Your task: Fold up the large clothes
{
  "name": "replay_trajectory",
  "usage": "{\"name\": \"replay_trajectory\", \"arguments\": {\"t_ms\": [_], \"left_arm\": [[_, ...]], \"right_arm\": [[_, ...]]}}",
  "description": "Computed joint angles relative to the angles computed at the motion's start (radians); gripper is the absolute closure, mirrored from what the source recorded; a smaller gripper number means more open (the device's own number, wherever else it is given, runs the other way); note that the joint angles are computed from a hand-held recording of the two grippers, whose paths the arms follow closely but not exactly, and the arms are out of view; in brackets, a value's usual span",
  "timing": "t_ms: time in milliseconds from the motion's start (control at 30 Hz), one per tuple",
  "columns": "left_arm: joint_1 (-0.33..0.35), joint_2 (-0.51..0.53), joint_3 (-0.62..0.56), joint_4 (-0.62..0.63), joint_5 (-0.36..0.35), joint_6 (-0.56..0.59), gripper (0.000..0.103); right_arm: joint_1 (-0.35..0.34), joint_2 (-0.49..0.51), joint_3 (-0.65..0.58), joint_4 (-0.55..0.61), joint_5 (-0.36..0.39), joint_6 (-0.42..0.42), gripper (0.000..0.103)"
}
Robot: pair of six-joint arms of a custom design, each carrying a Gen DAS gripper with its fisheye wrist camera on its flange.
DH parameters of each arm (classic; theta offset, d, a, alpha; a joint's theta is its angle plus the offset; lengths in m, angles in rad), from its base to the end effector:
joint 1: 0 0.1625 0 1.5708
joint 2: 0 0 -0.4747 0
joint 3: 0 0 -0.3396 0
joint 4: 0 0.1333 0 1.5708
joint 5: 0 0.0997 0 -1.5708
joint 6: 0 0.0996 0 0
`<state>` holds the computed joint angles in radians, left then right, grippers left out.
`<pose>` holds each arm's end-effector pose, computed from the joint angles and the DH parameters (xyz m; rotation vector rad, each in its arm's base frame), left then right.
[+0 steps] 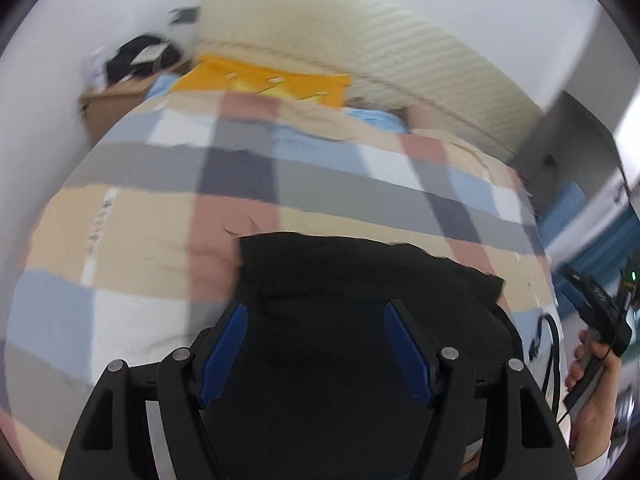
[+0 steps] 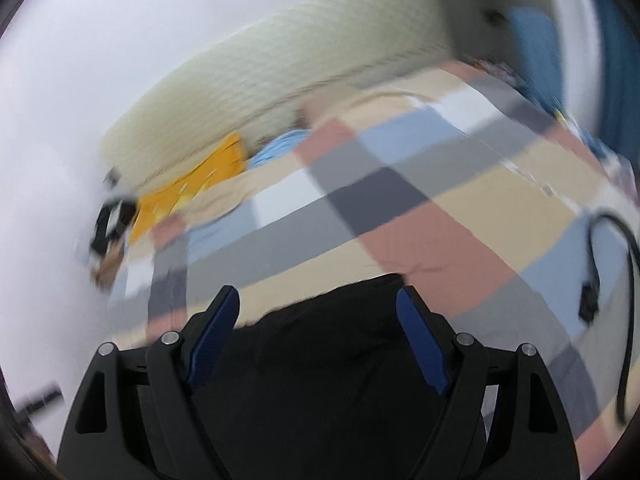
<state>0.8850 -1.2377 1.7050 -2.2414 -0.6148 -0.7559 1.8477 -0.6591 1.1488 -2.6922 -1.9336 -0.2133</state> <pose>-0.1934 -0.5753 0.4220 -0.2076 2.3575 -0.9892 0.3158 -0.7528 0.2772 0.4924 -2.6277 0.8872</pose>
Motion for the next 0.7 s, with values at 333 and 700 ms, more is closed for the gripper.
{"name": "replay_trajectory", "arguments": {"t_ms": [333,700], "left_arm": [[0.027,0.303,-0.033,-0.421,0.18,0.334,0.032],[0.156,0.416,-0.167,-0.35,0.143,0.382,0.032]], "right_arm": [[0.025,0.071,0.142,-0.121,0.054,-0.189,0.042],[0.015,0.253,-0.006,-0.099,-0.062,-0.228,0.042]]}}
